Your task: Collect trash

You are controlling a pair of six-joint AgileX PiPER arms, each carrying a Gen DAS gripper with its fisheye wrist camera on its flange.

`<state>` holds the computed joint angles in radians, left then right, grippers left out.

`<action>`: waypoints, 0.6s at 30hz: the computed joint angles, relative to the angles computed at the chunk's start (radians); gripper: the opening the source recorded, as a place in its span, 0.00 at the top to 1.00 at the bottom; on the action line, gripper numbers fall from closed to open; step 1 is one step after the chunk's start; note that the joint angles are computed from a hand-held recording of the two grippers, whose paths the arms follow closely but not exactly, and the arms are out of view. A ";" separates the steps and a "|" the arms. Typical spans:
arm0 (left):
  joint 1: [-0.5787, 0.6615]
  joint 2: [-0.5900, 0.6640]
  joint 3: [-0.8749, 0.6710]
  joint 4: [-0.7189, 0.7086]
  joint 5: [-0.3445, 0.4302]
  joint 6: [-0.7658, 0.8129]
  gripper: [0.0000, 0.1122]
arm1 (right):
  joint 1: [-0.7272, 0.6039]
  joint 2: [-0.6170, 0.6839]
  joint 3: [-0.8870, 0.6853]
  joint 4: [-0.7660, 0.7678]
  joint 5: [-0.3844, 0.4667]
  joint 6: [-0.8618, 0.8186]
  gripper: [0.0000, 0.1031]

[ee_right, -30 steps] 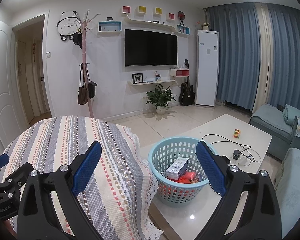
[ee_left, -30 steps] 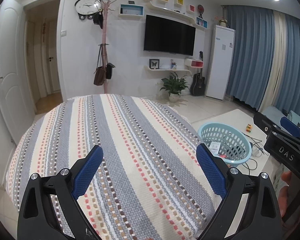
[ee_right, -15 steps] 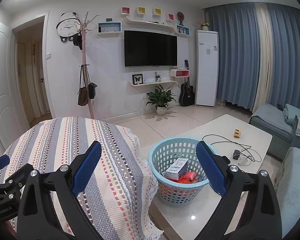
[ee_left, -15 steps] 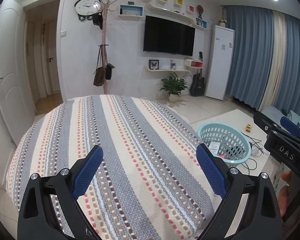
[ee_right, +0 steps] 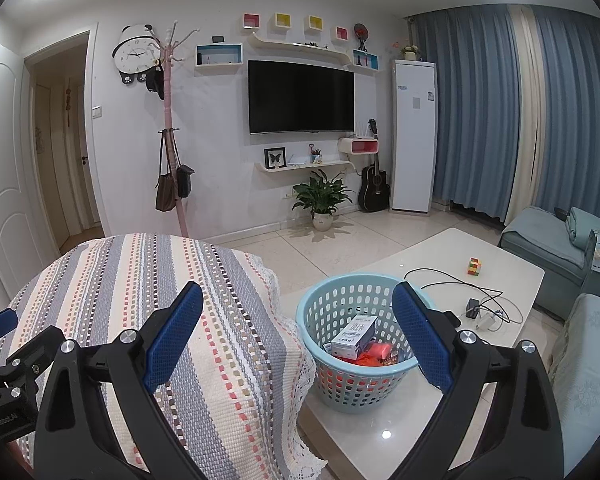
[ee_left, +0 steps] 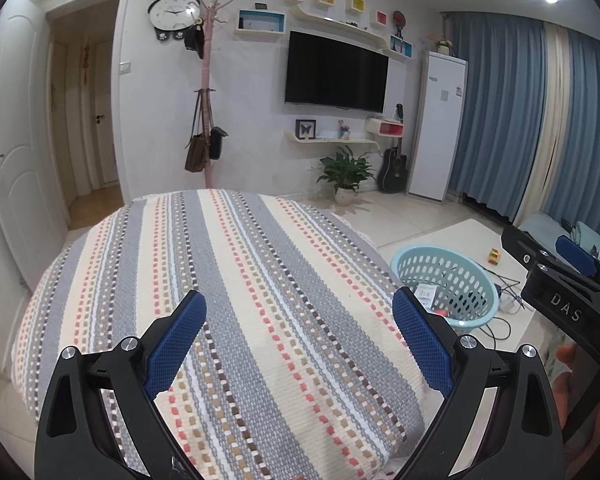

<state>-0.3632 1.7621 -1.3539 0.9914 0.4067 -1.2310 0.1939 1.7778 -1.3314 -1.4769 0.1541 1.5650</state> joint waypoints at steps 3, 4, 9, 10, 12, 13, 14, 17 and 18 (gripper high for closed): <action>-0.003 0.000 0.000 0.008 0.006 -0.006 0.18 | 0.001 -0.001 0.001 -0.002 0.000 0.003 0.12; -0.003 -0.001 0.000 0.008 0.007 -0.004 0.18 | 0.002 -0.002 0.002 -0.003 0.001 0.004 0.12; 0.008 -0.006 0.005 -0.039 -0.016 0.033 0.18 | 0.002 -0.002 0.003 -0.001 0.000 0.003 0.12; 0.007 -0.005 0.004 -0.035 -0.012 0.031 0.18 | 0.000 -0.001 0.002 -0.001 -0.001 0.003 0.12; 0.007 -0.006 0.004 -0.033 -0.010 0.030 0.18 | 0.001 -0.002 0.003 -0.006 0.000 0.008 0.12; 0.008 -0.006 0.002 -0.037 -0.010 0.035 0.18 | 0.002 -0.002 0.004 -0.005 0.001 0.008 0.12; 0.010 -0.006 0.002 -0.041 -0.011 0.041 0.18 | -0.001 -0.001 0.002 0.006 -0.003 -0.004 0.12; 0.006 -0.006 0.003 -0.031 -0.009 0.030 0.18 | 0.004 -0.004 0.003 0.044 0.000 -0.037 0.12; 0.003 -0.007 0.004 -0.018 -0.004 0.021 0.18 | 0.006 -0.004 0.003 0.039 0.003 -0.032 0.12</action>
